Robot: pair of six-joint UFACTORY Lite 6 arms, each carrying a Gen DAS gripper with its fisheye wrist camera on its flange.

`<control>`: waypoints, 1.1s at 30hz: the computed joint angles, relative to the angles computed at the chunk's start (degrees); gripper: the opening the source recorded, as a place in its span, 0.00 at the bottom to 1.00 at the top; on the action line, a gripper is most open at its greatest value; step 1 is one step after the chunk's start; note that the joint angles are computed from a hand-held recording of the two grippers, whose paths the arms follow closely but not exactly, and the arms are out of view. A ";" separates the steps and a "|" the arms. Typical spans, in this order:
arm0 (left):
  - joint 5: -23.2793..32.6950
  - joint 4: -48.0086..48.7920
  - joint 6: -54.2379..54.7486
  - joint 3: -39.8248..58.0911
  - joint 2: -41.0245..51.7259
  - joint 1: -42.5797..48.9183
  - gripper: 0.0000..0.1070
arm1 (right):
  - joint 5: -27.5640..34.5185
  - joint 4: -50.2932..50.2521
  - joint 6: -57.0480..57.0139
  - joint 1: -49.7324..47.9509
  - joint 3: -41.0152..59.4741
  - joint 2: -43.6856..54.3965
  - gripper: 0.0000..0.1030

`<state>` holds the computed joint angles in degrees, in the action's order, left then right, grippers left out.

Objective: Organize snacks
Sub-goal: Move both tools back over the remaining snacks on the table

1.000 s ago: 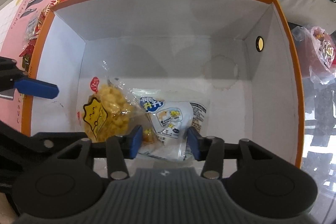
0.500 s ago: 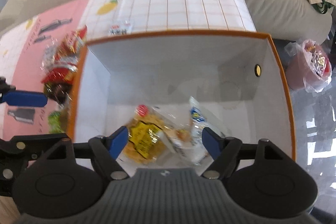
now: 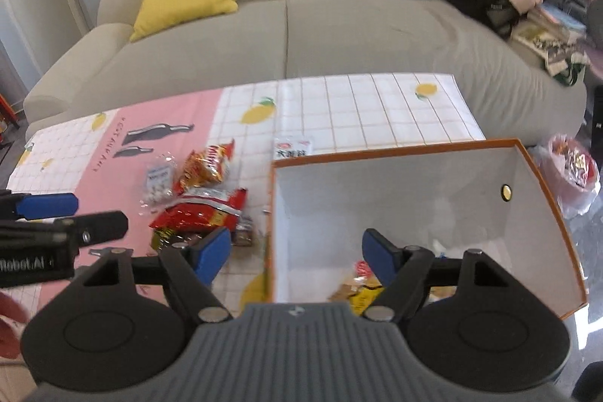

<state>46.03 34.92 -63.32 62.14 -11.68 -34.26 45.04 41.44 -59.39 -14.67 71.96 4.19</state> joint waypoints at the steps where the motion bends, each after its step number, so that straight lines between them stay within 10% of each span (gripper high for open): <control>1: 0.21 1.55 -1.69 -2.17 -1.59 -0.01 0.81 | -1.92 1.52 -1.54 0.87 -3.51 -2.62 0.73; 15: -5.38 -6.98 5.57 -28.23 -24.16 7.98 0.80 | -22.91 25.47 -20.90 14.89 -34.88 -21.62 0.73; 33: -16.87 -19.84 21.92 -34.80 -18.65 19.37 0.67 | -28.74 37.41 -37.90 22.69 -36.57 -9.49 0.54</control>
